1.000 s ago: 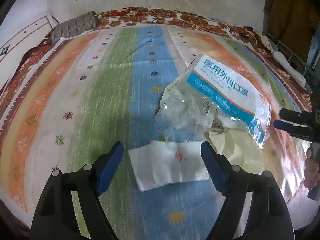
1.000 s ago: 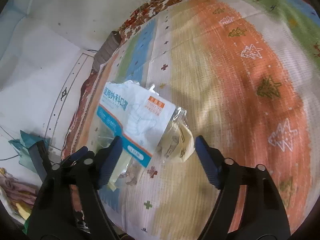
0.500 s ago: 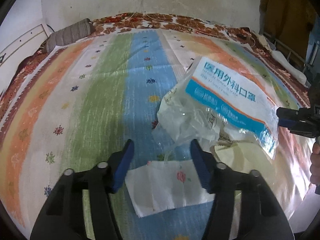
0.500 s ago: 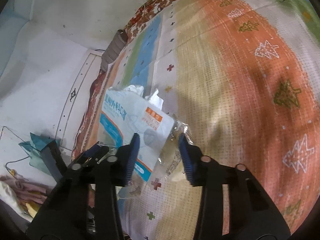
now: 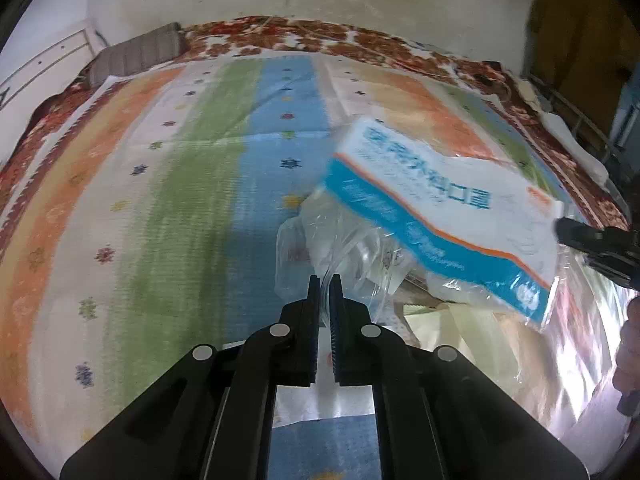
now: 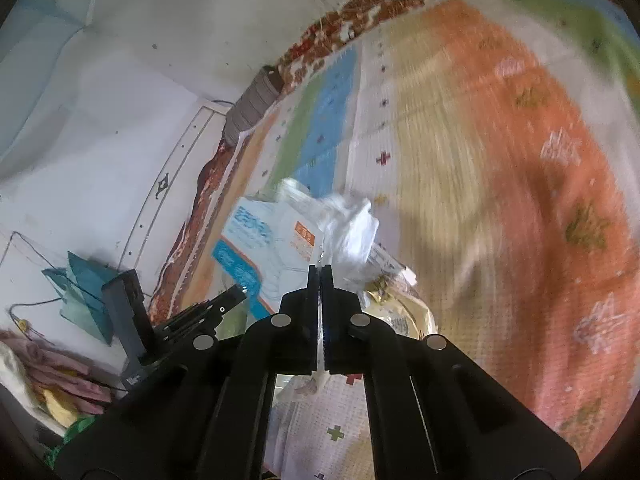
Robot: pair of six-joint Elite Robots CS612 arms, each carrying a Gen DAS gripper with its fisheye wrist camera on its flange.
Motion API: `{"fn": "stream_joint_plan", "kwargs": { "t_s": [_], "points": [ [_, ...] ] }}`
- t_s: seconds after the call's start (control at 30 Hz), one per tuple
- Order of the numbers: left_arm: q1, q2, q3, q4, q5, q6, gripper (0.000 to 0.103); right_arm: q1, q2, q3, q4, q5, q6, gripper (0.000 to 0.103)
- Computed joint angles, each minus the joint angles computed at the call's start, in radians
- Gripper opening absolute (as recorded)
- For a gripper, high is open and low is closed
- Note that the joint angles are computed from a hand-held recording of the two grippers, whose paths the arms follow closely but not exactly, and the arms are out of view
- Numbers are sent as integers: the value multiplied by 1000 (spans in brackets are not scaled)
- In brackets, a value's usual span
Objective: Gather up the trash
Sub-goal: 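Close the left gripper on the printed mask package while the right gripper grasps a thin wrapper, then lift the package and wrapper and carry both over the bin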
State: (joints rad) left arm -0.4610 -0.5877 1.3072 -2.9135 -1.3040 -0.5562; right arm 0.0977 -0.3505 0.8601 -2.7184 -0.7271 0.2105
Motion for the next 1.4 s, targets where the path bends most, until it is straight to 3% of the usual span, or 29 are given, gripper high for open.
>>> {"fn": "stream_joint_plan", "kwargs": {
  "t_s": [0.1,0.2,0.33,0.5,0.57,0.63,0.77,0.93,1.27,1.4],
  "points": [
    [4,-22,18,21,5,-56,4,-3,-22,31,-36,-20,14,0],
    [4,-47,46,29,15,-91,4,-3,-60,80,-29,-43,-47,0],
    [3,-85,96,-14,7,-127,4,-1,-112,155,-37,-69,-106,0],
    [-1,-127,141,-78,-14,-154,4,3,-157,219,-106,-68,-102,0],
    [-4,-139,158,-109,-27,-172,4,10,-189,259,-118,-90,-149,0],
    [-11,-154,169,-78,-18,-196,4,18,-219,296,-111,-120,-202,0],
    [-20,-165,185,-84,-19,-205,4,30,-256,347,-94,-178,-241,0],
    [-27,-190,228,-99,-48,-245,4,45,-299,418,-168,-265,-265,0],
    [-53,-242,307,-140,-92,-287,4,65,-388,569,-313,-324,-300,0],
    [-83,-262,333,-139,-14,-273,4,59,-417,625,-375,-313,-272,0]
  ]
}}
